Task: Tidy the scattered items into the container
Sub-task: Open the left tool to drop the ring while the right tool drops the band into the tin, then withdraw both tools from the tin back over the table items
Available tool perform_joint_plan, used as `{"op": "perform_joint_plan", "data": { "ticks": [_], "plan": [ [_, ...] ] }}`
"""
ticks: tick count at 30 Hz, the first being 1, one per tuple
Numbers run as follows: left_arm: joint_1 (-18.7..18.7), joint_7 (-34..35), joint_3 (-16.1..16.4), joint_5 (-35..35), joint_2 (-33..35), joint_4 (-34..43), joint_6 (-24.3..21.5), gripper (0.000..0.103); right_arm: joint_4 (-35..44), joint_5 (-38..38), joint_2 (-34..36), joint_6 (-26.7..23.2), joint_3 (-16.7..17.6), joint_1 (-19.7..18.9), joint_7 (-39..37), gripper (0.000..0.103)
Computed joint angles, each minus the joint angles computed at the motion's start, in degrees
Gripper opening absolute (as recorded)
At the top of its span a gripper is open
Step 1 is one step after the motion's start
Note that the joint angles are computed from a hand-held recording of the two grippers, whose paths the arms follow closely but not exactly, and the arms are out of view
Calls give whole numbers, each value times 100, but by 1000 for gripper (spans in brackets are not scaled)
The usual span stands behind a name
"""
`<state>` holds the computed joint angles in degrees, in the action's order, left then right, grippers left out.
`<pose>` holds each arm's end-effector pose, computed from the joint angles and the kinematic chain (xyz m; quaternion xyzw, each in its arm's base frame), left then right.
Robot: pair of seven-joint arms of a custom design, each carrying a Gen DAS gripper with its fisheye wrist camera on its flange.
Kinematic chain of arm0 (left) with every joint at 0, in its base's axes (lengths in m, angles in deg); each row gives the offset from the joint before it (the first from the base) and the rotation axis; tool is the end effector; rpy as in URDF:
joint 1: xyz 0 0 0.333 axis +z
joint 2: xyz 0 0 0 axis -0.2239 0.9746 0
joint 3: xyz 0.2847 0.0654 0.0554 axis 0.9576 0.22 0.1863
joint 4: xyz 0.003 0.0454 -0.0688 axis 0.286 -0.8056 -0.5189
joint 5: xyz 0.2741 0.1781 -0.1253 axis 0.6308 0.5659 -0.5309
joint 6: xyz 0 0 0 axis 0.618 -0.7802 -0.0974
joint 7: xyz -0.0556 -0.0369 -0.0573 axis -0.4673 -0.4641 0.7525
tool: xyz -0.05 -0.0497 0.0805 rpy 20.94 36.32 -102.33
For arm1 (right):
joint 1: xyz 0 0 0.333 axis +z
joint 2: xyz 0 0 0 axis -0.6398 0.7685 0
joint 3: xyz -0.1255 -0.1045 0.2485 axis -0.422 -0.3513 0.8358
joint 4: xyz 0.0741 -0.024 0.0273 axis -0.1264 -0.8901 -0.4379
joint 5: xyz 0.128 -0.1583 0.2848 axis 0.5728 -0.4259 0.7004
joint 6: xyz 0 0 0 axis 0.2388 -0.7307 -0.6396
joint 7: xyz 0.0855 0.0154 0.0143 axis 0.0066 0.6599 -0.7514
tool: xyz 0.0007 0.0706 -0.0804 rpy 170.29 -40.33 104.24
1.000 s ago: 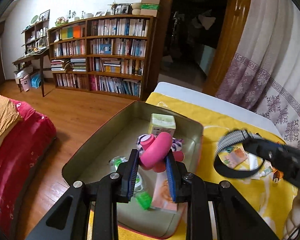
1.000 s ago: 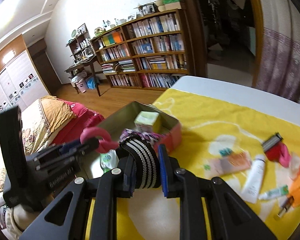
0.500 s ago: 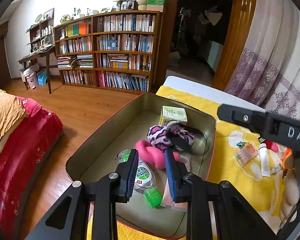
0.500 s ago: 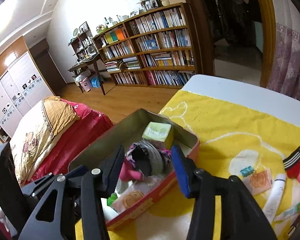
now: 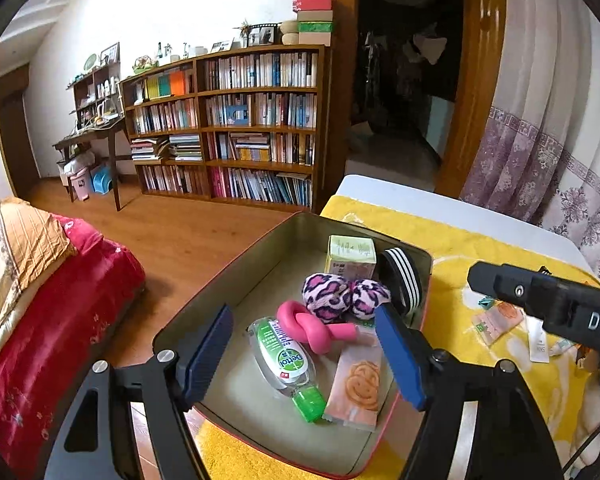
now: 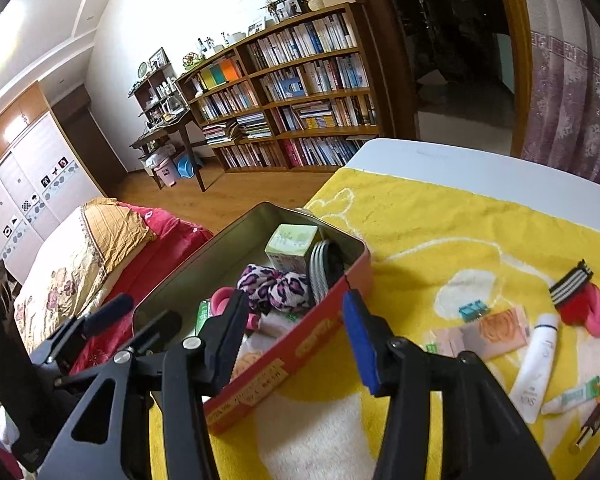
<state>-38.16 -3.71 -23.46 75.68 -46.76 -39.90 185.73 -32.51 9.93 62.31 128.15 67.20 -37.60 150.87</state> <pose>0.6363 -0.2615 0.3926 -0.6327 0.6473 -0.3180 0.2820 0.6679 0.1305 0.4195 -0.6821 0.6038 -0.1104 0.3975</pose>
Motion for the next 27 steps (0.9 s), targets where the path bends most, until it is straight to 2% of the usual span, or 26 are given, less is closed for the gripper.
{"op": "perform_joint_plan", "data": {
  "ticks": [8, 10, 12, 18, 27],
  "plan": [
    [-124, -13, 8, 57, 22, 103, -104, 75, -521, 493, -331, 243, 170, -270, -354, 53],
    [-190, -81, 40, 149, 31, 134, -130, 84, -663, 668, -420, 310, 187, -337, -465, 55],
    [-363, -349, 203, 420, 36, 170, -118, 87, -791, 830, -501, 365, 179, -388, -562, 56],
    [-274, -93, -132, 446, 140, 385, -248, 87, -1173, 1336, -760, 458, 104, -511, -853, 57],
    [-361, 628, -465, -20, 500, 890, -445, 87, -1725, 2273, -1150, 530, -171, -650, -1503, 57]
  ]
}}
